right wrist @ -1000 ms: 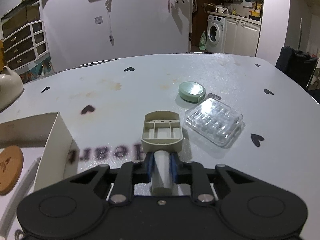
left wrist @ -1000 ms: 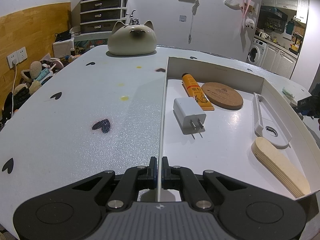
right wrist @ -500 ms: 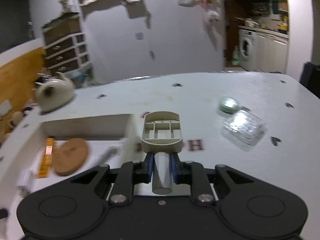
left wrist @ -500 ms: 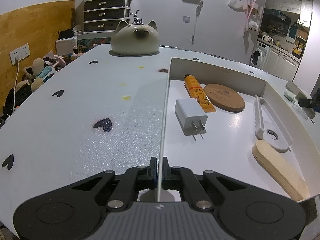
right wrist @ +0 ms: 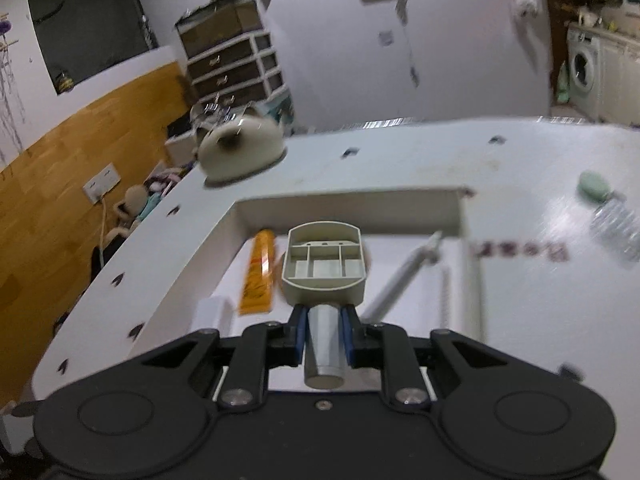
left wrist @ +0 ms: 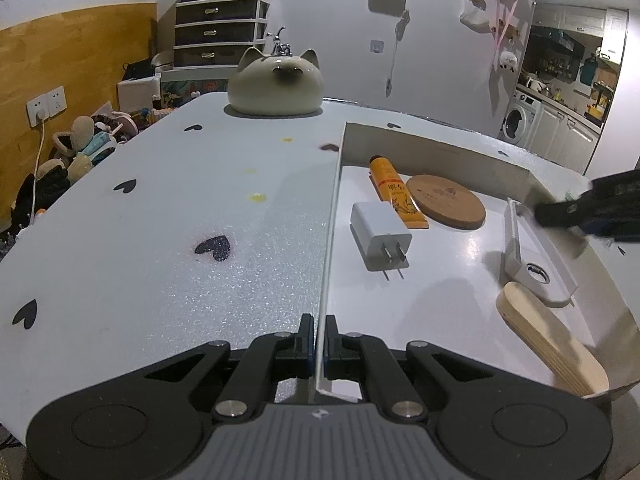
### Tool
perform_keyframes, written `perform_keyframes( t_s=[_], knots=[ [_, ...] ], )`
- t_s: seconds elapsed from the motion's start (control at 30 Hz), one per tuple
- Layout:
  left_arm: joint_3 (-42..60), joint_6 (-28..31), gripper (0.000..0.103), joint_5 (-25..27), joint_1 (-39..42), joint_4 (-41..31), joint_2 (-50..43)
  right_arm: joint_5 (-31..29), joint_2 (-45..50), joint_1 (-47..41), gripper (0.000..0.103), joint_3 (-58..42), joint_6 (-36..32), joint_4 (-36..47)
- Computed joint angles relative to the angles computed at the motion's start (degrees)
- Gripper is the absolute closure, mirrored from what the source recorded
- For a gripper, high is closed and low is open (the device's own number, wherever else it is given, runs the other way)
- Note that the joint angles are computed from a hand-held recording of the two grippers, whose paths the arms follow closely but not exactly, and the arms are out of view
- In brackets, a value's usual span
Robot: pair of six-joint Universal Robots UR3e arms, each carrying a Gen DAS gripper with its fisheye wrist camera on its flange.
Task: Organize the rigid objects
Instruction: 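Carry the beige holder with the right tool into the tray and release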
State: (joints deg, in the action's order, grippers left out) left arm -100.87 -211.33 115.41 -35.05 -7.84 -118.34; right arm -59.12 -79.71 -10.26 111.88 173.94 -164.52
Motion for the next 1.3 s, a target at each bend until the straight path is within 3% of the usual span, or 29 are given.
perform_keyframes(
  t_s=[0.6,0.8,1.07,1.3],
  knots=[
    [-1.3,0.8,0.099,-0.4,0.1,2.0,0.2,-17.7,11.8,15.8,0.084,-13.3,10.4,5.9],
    [-1.2,0.8,0.099,-0.3,0.1,2.0,0.1,-17.8,11.2,16.8,0.075,-12.9,7.7,7.0],
    [-1.2,0.8,0.099,-0.3,0.1,2.0,0.1,-13.2,8.4,15.3,0.075,-10.8,5.3,9.2],
    [-1.2,0.8,0.099,-0.3,0.1,2.1,0.0,-13.1,6.8,15.7,0.075,-9.2,4.4,8.6]
  ],
)
